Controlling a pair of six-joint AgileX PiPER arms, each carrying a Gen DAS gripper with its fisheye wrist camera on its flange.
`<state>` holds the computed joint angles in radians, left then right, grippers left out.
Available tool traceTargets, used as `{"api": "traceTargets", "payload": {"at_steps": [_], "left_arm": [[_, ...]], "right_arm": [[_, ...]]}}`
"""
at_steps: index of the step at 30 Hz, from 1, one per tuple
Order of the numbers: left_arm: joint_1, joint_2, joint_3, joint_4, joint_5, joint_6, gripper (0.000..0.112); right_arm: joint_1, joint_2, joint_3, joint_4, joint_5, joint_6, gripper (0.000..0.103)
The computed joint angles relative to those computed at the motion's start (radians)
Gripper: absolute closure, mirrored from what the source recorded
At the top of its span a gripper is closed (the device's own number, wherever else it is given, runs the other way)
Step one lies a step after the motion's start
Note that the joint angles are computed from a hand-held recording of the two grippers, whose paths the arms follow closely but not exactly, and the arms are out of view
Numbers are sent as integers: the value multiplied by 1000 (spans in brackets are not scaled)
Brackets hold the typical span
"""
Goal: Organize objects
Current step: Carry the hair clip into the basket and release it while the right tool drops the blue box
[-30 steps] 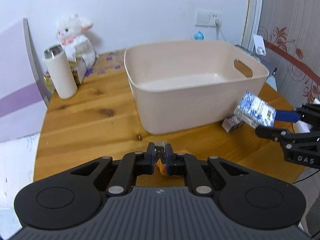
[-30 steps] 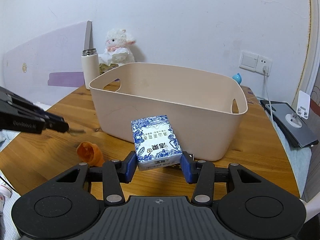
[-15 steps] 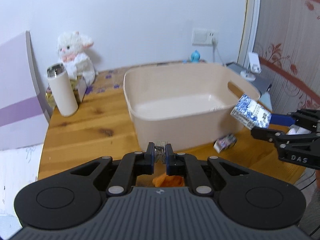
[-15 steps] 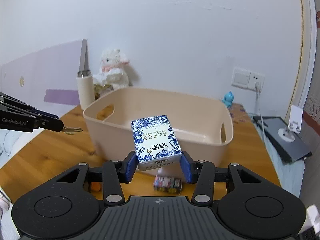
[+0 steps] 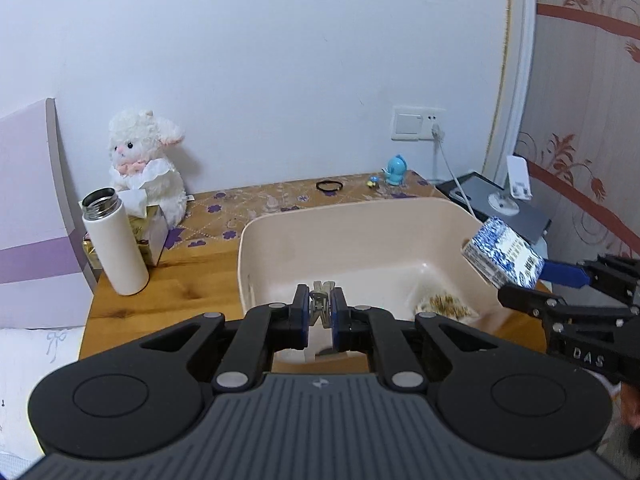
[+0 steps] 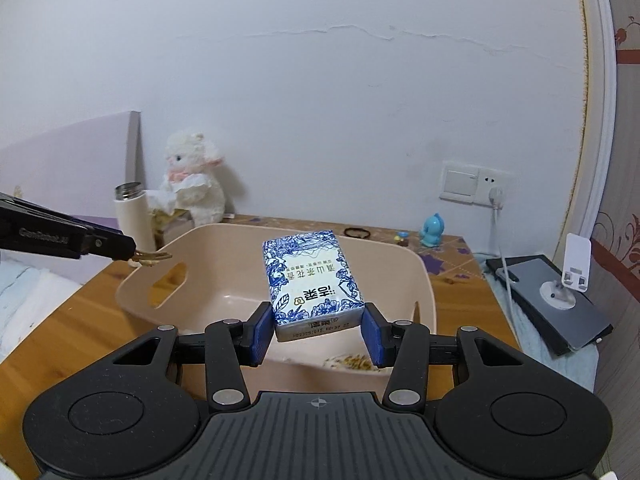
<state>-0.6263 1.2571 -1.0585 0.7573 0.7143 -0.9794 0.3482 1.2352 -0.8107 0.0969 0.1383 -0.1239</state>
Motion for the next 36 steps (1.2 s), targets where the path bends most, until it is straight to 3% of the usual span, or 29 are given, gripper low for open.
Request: {"api": "traceTargets", "payload": {"at_steps": [10, 15, 19, 21, 23, 25, 27, 32, 36], "left_arm": [[89, 299, -185, -101, -35, 111, 100], [111, 391, -224, -167, -38, 167, 100], [105, 427, -235, -178, -21, 169, 100], [107, 426, -225, -188, -26, 170, 99], [103, 410, -213, -177, -27, 163, 92], [88, 387, -205, -150, -10, 145, 51], [79, 345, -179, -126, -16, 131, 33], [46, 246, -123, -131, 7, 168, 33], [4, 170, -67, -77, 44, 115, 26]], "right_arm": [[6, 165, -83, -425, -4, 438, 59], [-9, 215, -101, -350, 14, 356, 59], [-11, 226, -113, -432, 26, 426, 60], [-10, 211, -101, -480, 19, 471, 50], [-14, 196, -91, -440, 9, 433, 47], [-16, 180, -84, -408, 13, 403, 43], [-6, 158, -69, -494, 16, 491, 34], [18, 80, -17, -622, 32, 631, 23], [33, 15, 30, -655, 47, 667, 8]]}}
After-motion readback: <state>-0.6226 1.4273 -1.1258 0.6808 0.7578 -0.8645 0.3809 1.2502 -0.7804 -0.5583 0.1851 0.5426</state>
